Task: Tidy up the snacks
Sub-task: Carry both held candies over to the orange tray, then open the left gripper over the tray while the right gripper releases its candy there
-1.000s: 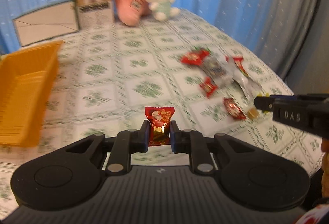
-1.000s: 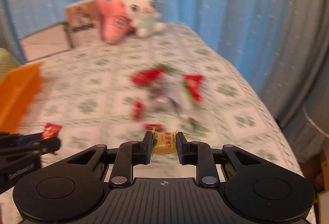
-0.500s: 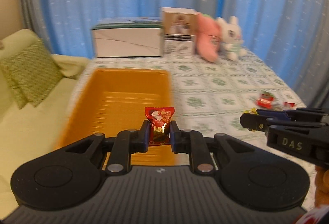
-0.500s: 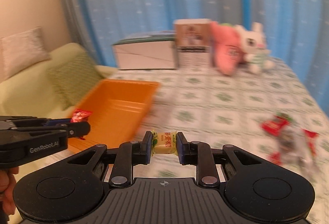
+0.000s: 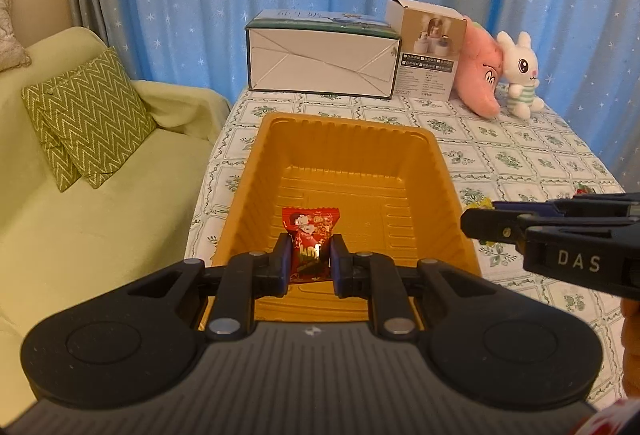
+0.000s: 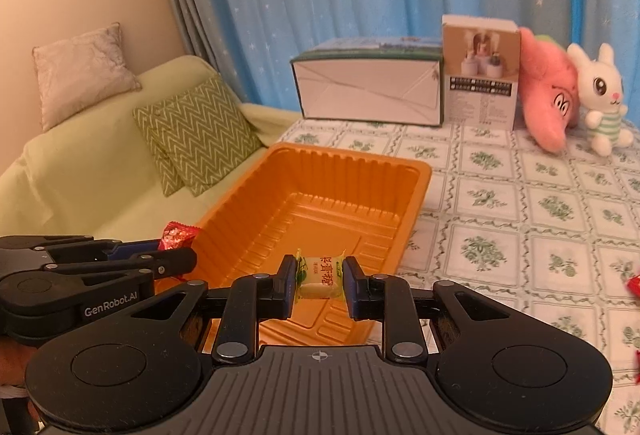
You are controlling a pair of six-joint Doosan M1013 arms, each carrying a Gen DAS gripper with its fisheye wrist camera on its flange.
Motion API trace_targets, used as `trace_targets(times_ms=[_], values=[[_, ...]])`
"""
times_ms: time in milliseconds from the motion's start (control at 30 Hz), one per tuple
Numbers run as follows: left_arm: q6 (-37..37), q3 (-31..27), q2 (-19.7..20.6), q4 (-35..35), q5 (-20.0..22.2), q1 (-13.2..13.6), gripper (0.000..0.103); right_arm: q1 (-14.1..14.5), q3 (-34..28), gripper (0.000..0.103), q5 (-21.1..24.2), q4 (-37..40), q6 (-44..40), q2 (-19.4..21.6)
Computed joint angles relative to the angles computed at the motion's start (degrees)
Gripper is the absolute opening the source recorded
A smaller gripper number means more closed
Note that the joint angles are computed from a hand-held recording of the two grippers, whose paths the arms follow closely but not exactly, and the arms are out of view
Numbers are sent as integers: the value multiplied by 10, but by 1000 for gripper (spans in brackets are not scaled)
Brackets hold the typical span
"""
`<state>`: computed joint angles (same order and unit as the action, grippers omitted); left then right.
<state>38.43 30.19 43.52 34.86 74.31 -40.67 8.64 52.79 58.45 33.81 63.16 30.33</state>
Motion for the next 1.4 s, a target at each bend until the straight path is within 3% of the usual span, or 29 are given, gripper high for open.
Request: trace_targets(times_ms=[267, 367, 400, 833, 900, 933, 967, 1200, 1400], values=[[24, -6, 11, -36, -16, 16, 19, 2, -24, 25, 14, -14, 36, 23], [17, 0, 10, -25, -13, 15, 39, 1, -29, 25, 19, -14, 38, 27], [14, 8, 5, -25, -19, 15, 39, 1, -29, 25, 19, -16, 38, 27], [-5, 53, -24, 1, -9, 6, 39, 2, -37, 26, 29, 6, 37, 34], [-12, 59, -29, 6, -6, 4, 39, 3, -34, 38, 23, 10, 31, 33], [-13, 61, -31, 10, -4, 3, 39, 2, -31, 54, 16, 11, 31, 31], [-17, 64, -34, 14, -3, 1, 40, 0, -27, 64, 10, 19, 32, 30], [-40, 70, -42, 33, -3, -11, 42, -14, -11, 64, 8, 15, 42, 13], [-35, 46, -35, 36, 11, -27, 43, -33, 50, 64, -12, -9, 53, -34]])
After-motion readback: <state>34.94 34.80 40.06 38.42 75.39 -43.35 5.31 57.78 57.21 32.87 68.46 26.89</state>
